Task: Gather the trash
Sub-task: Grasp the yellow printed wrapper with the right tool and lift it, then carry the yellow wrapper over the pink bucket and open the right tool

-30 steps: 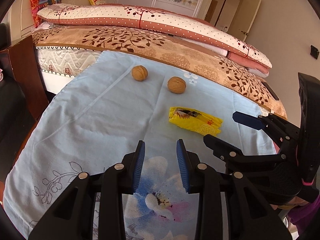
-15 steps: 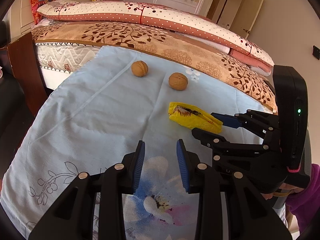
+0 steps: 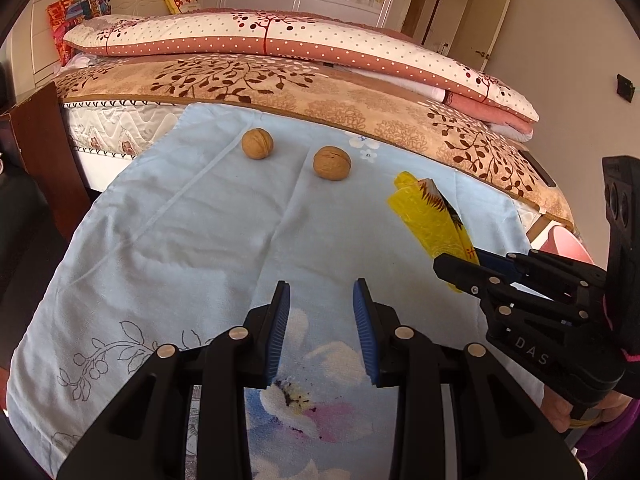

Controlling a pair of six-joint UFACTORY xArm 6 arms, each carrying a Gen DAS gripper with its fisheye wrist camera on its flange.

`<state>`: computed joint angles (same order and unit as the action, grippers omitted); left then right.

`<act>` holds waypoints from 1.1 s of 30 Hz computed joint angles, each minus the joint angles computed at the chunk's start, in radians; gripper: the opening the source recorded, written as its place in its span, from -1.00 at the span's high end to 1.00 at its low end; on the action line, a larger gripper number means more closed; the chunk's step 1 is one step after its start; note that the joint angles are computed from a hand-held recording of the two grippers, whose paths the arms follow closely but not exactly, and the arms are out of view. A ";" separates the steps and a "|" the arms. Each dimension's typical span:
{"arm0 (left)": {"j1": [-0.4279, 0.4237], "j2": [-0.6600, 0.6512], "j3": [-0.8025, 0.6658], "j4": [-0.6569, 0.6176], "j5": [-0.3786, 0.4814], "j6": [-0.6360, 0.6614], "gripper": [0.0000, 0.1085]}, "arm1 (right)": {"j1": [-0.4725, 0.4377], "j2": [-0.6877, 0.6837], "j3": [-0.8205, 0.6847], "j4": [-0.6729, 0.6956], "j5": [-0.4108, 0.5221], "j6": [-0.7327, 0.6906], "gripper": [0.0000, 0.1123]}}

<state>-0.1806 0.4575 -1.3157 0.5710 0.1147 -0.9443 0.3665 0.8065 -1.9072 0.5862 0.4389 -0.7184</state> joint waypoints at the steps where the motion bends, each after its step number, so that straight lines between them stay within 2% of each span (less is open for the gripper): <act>1: -0.003 -0.003 -0.001 0.014 0.001 -0.009 0.39 | -0.001 -0.027 0.039 0.028 -0.014 -0.010 0.71; 11: -0.046 -0.021 -0.014 0.098 0.014 -0.048 0.39 | -0.010 -0.245 0.348 0.275 -0.152 -0.111 0.71; 21: -0.108 -0.024 -0.048 0.147 0.017 -0.025 0.39 | -0.027 -0.395 0.546 0.509 -0.242 -0.229 0.71; 27: -0.155 -0.018 -0.081 0.096 0.019 0.058 0.39 | -0.051 -0.462 0.619 0.650 -0.273 -0.303 0.71; 33: -0.200 0.005 -0.131 -0.012 0.015 0.166 0.39 | -0.079 -0.520 0.667 0.796 -0.303 -0.402 0.70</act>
